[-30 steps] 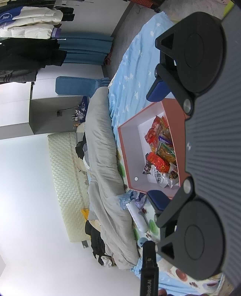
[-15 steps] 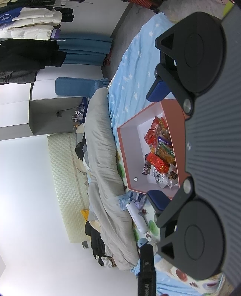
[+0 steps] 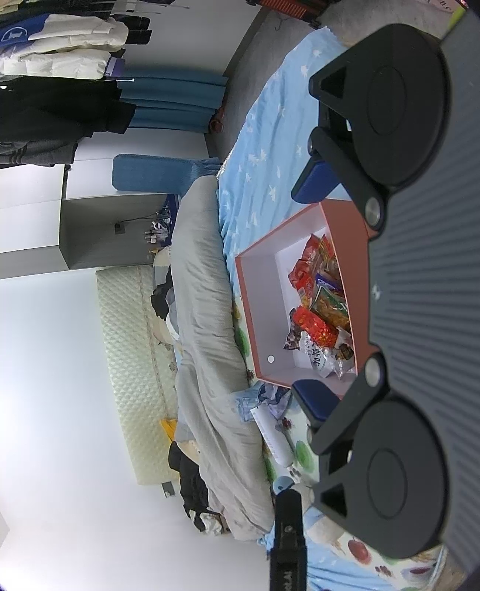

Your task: Organize snacks

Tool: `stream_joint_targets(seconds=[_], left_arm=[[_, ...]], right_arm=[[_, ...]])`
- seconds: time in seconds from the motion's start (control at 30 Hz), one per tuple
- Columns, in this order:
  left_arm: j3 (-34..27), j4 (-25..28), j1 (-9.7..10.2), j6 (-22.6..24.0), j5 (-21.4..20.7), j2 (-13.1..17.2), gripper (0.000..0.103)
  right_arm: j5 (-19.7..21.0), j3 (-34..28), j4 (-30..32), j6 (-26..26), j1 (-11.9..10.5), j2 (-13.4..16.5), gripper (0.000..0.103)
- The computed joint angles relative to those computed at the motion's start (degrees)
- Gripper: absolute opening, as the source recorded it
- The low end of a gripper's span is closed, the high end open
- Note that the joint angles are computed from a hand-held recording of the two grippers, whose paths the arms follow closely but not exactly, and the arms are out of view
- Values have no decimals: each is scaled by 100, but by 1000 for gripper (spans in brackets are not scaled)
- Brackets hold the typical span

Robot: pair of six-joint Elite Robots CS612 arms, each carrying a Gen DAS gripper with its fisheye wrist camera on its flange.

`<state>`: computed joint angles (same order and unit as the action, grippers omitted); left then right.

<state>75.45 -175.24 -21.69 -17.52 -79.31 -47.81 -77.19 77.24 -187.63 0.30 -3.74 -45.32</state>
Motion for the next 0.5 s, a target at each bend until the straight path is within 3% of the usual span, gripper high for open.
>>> stream_joint_targets(seconds=[0.5], left_arm=[[-41,-39,27,-33,-126,41,103]], right_arm=[[13,-22,131,-14,-4,15,103]])
